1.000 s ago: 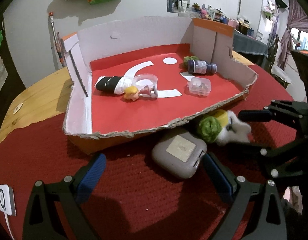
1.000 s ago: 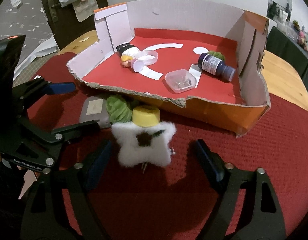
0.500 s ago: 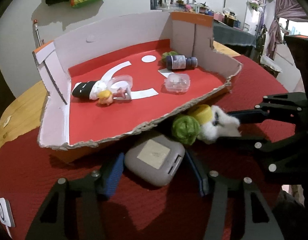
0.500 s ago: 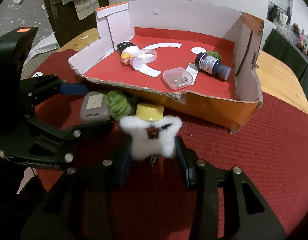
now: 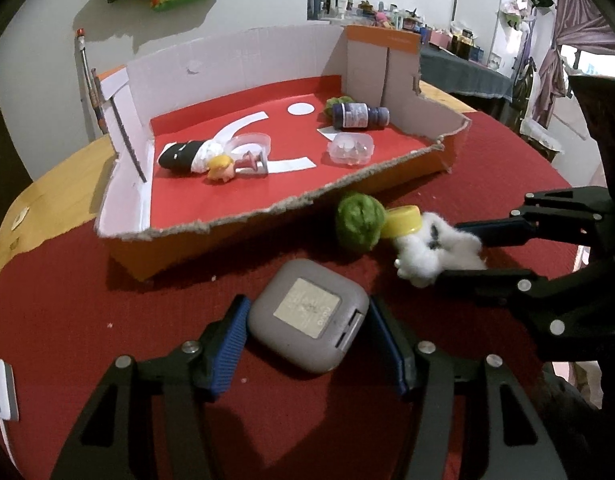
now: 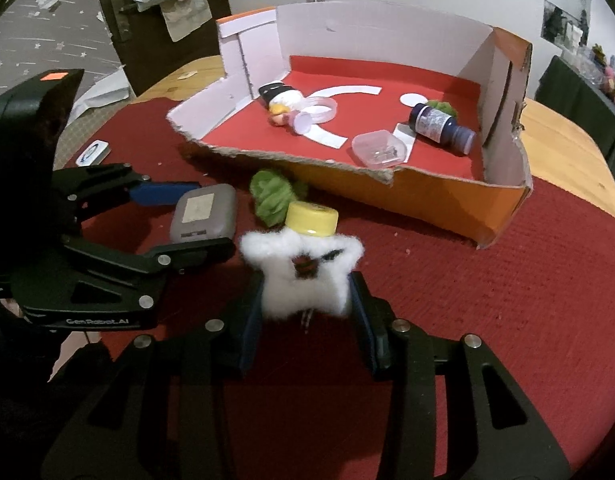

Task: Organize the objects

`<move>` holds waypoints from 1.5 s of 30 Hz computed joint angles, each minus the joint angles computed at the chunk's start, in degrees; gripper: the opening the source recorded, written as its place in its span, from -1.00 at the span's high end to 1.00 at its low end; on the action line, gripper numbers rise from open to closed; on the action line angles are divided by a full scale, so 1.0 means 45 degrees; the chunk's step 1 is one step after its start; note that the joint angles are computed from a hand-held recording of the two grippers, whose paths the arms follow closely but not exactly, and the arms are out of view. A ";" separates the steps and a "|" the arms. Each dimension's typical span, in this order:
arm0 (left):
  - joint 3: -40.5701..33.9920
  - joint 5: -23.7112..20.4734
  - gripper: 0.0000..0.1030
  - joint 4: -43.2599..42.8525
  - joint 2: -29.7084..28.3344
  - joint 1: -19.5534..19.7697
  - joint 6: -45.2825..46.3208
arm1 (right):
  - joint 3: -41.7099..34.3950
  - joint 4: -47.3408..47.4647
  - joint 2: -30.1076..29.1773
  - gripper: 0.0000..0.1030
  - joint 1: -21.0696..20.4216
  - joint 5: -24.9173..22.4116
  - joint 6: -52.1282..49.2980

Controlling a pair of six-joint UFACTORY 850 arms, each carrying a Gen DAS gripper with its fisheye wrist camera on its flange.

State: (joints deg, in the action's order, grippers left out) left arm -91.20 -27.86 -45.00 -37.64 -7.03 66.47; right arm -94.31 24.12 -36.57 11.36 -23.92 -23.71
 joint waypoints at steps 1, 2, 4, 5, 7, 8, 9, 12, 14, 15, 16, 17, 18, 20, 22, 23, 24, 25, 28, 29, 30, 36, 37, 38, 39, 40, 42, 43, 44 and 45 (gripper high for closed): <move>0.0111 0.0011 -0.19 -0.0106 0.0074 0.0022 0.0106 | 0.0066 0.0137 0.0043 0.25 0.0009 -0.0003 -0.0140; 0.0212 0.0025 -0.19 -0.0199 0.0142 0.0041 0.0189 | 0.0132 0.0302 0.0084 0.25 0.0021 -0.0007 -0.0299; 0.0352 0.0039 -0.19 -0.0373 0.0238 0.0080 0.0332 | 0.0288 0.0500 0.0188 0.25 0.0061 0.0057 -0.0489; 0.0424 0.0072 -0.19 -0.0467 0.0286 0.0096 0.0412 | 0.0366 0.0560 0.0241 0.25 0.0076 0.0111 -0.0539; 0.0508 0.0157 -0.19 -0.0534 0.0346 0.0114 0.0423 | 0.0445 0.0619 0.0301 0.25 0.0094 0.0217 -0.0556; 0.0520 0.0185 -0.19 -0.0537 0.0360 0.0127 0.0365 | 0.0471 0.0633 0.0323 0.25 0.0098 0.0240 -0.0559; 0.0526 0.0176 -0.19 -0.0569 0.0372 0.0143 0.0357 | 0.0505 0.0725 0.0352 0.25 0.0102 0.0265 -0.0636; 0.0604 0.0195 -0.19 -0.0748 0.0461 0.0154 0.0525 | 0.0598 0.0857 0.0431 0.25 0.0116 0.0334 -0.0777; 0.0619 0.0206 -0.19 -0.0819 0.0493 0.0140 0.0614 | 0.0662 0.1126 0.0498 0.25 0.0100 0.0348 -0.1013; 0.0616 0.0219 -0.19 -0.0852 0.0506 0.0126 0.0643 | 0.0679 0.1281 0.0523 0.25 0.0088 0.0353 -0.1149; 0.0609 0.0239 -0.19 -0.0871 0.0514 0.0113 0.0648 | 0.0711 0.1410 0.0563 0.25 0.0083 0.0379 -0.1269; 0.0589 0.0250 -0.19 -0.0895 0.0509 0.0102 0.0650 | 0.0719 0.1435 0.0584 0.25 0.0086 0.0411 -0.1297; 0.0565 0.0244 -0.19 -0.0957 0.0509 0.0098 0.0682 | 0.0755 0.1457 0.0625 0.25 0.0090 0.0455 -0.1323; 0.0556 0.0231 -0.19 -0.1081 0.0531 0.0097 0.0775 | 0.0807 0.1533 0.0678 0.25 0.0081 0.0515 -0.1386; 0.0553 0.0232 -0.19 -0.1160 0.0554 0.0090 0.0839 | 0.0791 0.1522 0.0670 0.25 0.0068 0.0523 -0.1358; 0.0562 0.0240 -0.19 -0.1190 0.0570 0.0087 0.0865 | 0.0790 0.1553 0.0667 0.25 0.0056 0.0522 -0.1381; 0.0584 0.0243 -0.19 -0.1218 0.0591 0.0084 0.0896 | 0.0788 0.1577 0.0664 0.25 0.0051 0.0526 -0.1397; 0.0586 0.0235 -0.19 -0.1250 0.0596 0.0087 0.0932 | 0.0790 0.1599 0.0672 0.25 0.0046 0.0524 -0.1416; 0.0604 0.0244 -0.19 -0.1303 0.0619 0.0085 0.0968 | 0.0770 0.1637 0.0678 0.25 0.0044 0.0534 -0.1444; 0.0602 0.0240 -0.19 -0.1331 0.0625 0.0089 0.0969 | 0.0770 0.1663 0.0692 0.25 0.0043 0.0546 -0.1465; 0.0582 0.0200 -0.19 -0.1377 0.0630 0.0104 0.0991 | 0.0779 0.1716 0.0716 0.25 0.0042 0.0570 -0.1513; 0.0440 0.0036 -0.19 -0.1970 0.0727 0.0213 0.1384 | 0.0735 0.2053 0.0885 0.25 0.0025 0.0689 -0.1911; 0.0370 0.0024 -0.19 -0.1978 0.0708 0.0221 0.1350 | 0.0701 0.2198 0.0892 0.25 0.0012 0.0664 -0.2040; 0.0284 0.0010 -0.19 -0.1943 0.0680 0.0226 0.1277 | 0.0647 0.2440 0.0892 0.25 -0.0011 0.0605 -0.2253; 0.0173 -0.0001 -0.19 -0.1899 0.0638 0.0229 0.1184 | 0.0570 0.2646 0.0882 0.25 -0.0038 0.0539 -0.2438; 0.0086 -0.0003 -0.19 -0.1887 0.0603 0.0232 0.1127 | 0.0522 0.2613 0.0884 0.25 -0.0041 0.0553 -0.2410; -0.0098 -0.0065 -0.19 -0.1880 0.0531 0.0245 0.1029 | 0.0380 0.2489 0.0863 0.25 -0.0051 0.0579 -0.2308; -0.0213 -0.0100 -0.19 -0.1867 0.0480 0.0249 0.0956 | 0.0323 0.2488 0.0851 0.25 -0.0062 0.0572 -0.2304; -0.0326 -0.0127 -0.19 -0.1864 0.0433 0.0250 0.0893 | 0.0240 0.2514 0.0827 0.25 -0.0078 0.0541 -0.2322; -0.0432 -0.0149 -0.19 -0.1855 0.0380 0.0251 0.0845 | 0.0159 0.2580 0.0805 0.25 -0.0097 0.0505 -0.2376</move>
